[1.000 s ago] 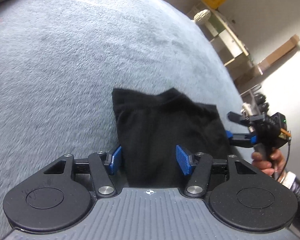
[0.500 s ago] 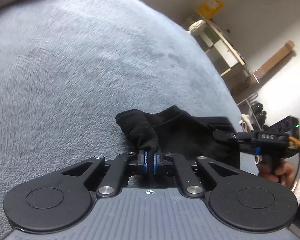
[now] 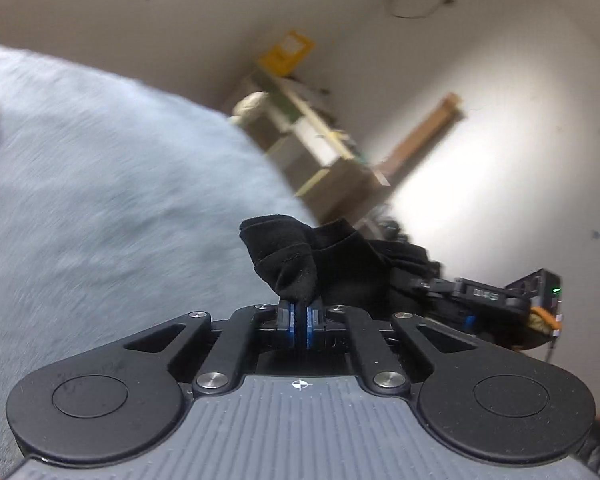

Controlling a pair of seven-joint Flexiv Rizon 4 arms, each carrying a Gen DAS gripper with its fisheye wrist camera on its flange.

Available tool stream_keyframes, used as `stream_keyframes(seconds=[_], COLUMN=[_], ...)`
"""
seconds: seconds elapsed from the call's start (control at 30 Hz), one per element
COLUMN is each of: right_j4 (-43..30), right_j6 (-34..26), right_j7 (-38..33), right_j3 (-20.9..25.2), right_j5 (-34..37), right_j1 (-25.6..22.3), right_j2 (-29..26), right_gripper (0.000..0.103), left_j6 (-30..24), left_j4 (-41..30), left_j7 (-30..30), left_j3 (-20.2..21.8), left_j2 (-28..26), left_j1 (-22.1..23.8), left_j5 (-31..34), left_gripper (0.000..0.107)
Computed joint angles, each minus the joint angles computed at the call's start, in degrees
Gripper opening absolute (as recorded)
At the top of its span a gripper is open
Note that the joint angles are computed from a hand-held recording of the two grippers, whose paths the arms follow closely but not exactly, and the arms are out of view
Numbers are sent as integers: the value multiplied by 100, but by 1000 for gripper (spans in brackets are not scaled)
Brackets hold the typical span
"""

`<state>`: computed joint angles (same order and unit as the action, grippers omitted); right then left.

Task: Fold clothes
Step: 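Close both grippers on the folded black shirt's edge and lift it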

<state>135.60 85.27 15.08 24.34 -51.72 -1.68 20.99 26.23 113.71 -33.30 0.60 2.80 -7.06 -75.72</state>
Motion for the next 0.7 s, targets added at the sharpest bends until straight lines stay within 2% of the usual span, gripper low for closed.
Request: stream_keyframes(seconds=[0.03, 0.1, 0.2, 0.3, 0.37, 0.43, 0.57, 0.7], right_j4=[-26, -115, -123, 118, 407, 705, 953, 726], right_j6=[-110, -617, -847, -576, -479, -672, -2003, -3585], right_j7=[135, -221, -564, -1057, -1623, -2182, -3535, -4714], right_j3=[-15, -124, -247, -434, -705, -1010, -1587, -1876], right_j5=[-15, 534, 782, 893, 1157, 1550, 2392, 2973], right_j1=[7, 361, 391, 182, 262, 522, 1235, 1363], right_j2=[137, 369, 765, 1205, 1601, 2168, 3663, 5111], right_gripper=[12, 12, 12, 12, 12, 12, 12, 12], left_j6=[-17, -50, 247, 810, 1132, 1397, 1877, 2095], left_j4=[-84, -267, -383, -315, -263, -261, -411, -723], left_j7=[-13, -39, -24, 29, -17, -28, -93, -204], left_j3=[-29, -76, -230, -438, -585, -744, -1082, -1394], left_j2=[32, 80, 138, 205, 236, 258, 193, 3], left_j1=[-20, -73, -301, -678, -970, -1286, -1933, -2530], left_j5=[16, 50, -90, -327, -449, -566, -744, -810], left_gripper=[3, 3, 3, 3, 3, 3, 3, 3])
